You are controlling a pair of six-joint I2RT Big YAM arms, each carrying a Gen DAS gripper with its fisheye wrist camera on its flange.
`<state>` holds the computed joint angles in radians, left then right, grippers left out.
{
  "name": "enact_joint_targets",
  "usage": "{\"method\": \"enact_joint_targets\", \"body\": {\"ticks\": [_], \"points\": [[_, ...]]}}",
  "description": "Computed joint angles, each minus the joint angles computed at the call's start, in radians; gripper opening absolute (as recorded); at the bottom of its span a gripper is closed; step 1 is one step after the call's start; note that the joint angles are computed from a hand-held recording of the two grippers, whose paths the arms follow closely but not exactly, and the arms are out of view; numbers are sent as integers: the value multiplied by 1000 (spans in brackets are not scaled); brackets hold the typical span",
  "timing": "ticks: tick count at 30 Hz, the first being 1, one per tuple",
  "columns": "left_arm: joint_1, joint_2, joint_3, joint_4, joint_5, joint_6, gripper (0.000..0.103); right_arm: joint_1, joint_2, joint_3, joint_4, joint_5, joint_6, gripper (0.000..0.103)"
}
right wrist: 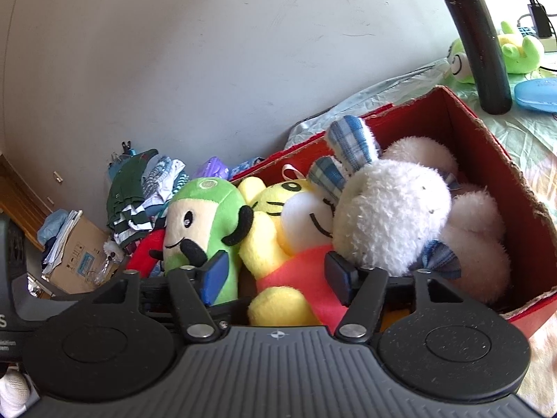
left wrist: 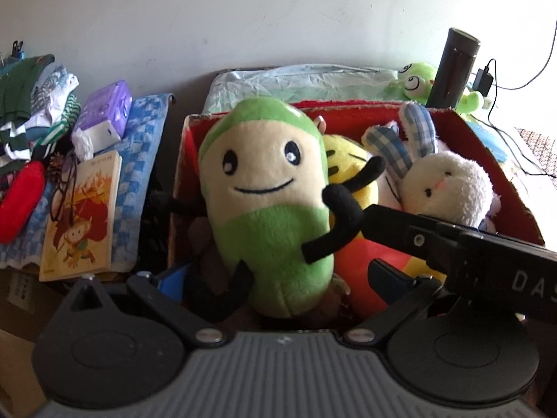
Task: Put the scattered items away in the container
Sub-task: 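Lower the bean plush into the red box beside the yellow tiger, then open both grippers and release the bean plush in the box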
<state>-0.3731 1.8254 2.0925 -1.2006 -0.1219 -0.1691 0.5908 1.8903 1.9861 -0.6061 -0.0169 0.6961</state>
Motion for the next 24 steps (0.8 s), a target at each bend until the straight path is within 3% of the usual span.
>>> {"method": "enact_joint_targets", "body": {"ticks": [6, 11, 17, 21, 24], "points": [[-12, 12, 15, -26, -31, 19, 103, 6, 18, 37, -35, -13, -28, 79], [-10, 16, 22, -36, -24, 29, 102, 3, 30, 65, -72, -37, -33, 79], [-6, 2, 14, -36, 1, 10, 102, 2, 18, 44, -51, -51, -28, 79], [-20, -33, -23, -3, -37, 28, 102, 9, 0, 30, -38, -31, 0, 80], [-28, -49, -32, 2, -53, 37, 102, 27, -10, 39, -51, 40, -62, 80]]}}
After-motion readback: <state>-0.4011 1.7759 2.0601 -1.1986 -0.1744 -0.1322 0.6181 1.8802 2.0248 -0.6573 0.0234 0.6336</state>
